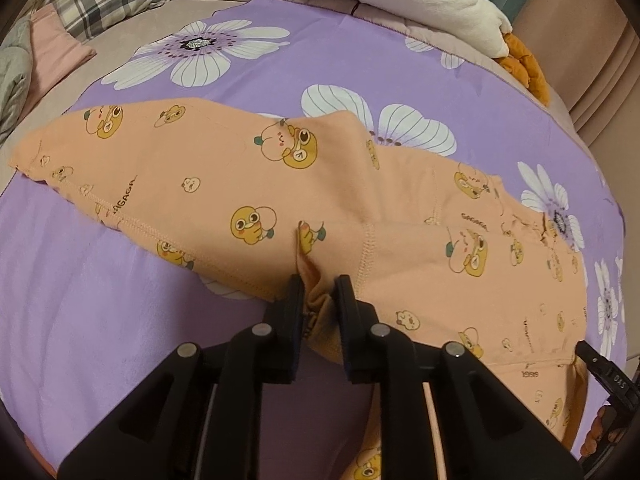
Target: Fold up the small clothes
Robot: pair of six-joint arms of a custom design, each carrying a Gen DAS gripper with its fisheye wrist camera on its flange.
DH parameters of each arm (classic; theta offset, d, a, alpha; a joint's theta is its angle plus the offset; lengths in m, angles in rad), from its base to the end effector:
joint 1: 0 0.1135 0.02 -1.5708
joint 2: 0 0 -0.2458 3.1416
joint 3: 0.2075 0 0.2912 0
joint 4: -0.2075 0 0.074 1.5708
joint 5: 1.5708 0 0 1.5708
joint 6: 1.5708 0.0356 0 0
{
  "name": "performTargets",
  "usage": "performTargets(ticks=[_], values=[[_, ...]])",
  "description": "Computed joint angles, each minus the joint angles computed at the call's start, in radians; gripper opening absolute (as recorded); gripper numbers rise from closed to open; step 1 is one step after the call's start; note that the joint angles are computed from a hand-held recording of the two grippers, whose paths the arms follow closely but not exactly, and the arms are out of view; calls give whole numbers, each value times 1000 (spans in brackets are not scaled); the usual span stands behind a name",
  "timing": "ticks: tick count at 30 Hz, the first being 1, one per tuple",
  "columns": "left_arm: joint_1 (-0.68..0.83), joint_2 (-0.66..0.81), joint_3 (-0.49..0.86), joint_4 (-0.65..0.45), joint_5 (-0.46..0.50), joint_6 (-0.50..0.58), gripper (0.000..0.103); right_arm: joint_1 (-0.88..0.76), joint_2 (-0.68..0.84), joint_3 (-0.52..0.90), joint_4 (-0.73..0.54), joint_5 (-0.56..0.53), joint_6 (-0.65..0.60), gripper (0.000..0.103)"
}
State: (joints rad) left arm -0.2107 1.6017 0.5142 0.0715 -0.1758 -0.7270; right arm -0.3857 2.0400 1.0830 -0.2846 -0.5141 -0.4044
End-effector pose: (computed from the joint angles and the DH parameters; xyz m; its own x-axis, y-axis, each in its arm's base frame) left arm 0.2659 -0.0505 0.0420 -0.6980 -0.5199 -0.4924 -0.4659 0.8519 -0.2390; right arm 0.3571 -0.1261 0.0350 -0.8770 -0.0137 -0.4803 -0.1792 0.9368 0.3006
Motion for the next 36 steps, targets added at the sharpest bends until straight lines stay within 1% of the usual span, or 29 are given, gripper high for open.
performTargets(ticks=[1, 2, 4, 7, 11, 12, 14, 18, 22, 25, 26, 27, 28, 29, 30, 31, 33, 35, 36], values=[[2, -13, -15, 17, 7, 0, 13, 0, 0, 0, 1, 1, 0, 57], [2, -28, -29, 28, 10, 0, 9, 1, 0, 0, 2, 2, 1, 57], [-1, -58, -47, 39, 12, 0, 9, 1, 0, 1, -1, 2, 0, 57], [-6, -87, -41, -12, -1, 9, 9, 1, -1, 1, -1, 2, 1, 57], [-6, -95, -40, -60, -65, 32, 9, 1, 0, 3, -2, 3, -1, 57], [6, -94, -45, -63, -61, 33, 9, 1, 0, 3, -2, 3, -1, 57], [39, -103, -67, -48, -22, 36, 9, 2, -2, 0, -1, 6, -1, 57], [73, -156, -120, -18, 31, 29, 9, 3, -1, 1, -2, 9, -8, 57], [96, -205, -128, -13, 76, 15, 10, 3, 0, -1, 5, 14, -7, 57], [96, -234, -123, -23, 103, -7, 14, 9, -7, -11, 16, 25, -5, 57], [91, -243, -118, -39, 104, -7, 17, 9, -10, -16, 21, 27, -8, 57], [90, -253, -117, -55, 107, 0, 23, 10, -16, -23, 25, 31, -12, 57], [88, -272, -119, -76, 105, 3, 26, 10, -25, -33, 32, 35, -17, 57], [87, -299, -126, -102, 101, 4, 31, 10, -36, -44, 39, 42, -20, 57], [87, -330, -137, -122, 99, 7, 36, 9, -58, -66, 58, 59, -17, 57], [90, -368, -150, -146, 100, 12, 39, 9, -94, -103, 95, 84, -5, 57], [102, -457, -174, -204, 105, 34, 52, 5, -161, -160, 137, 102, 2, 57], [115, -570, -200, -270, 108, 45, 60, -22, -265, -235, 154, 67, 10, 57], [121, -630, -212, -301, 112, 51, 65, -29, -291, -252, 151, 57, 11, 57]])
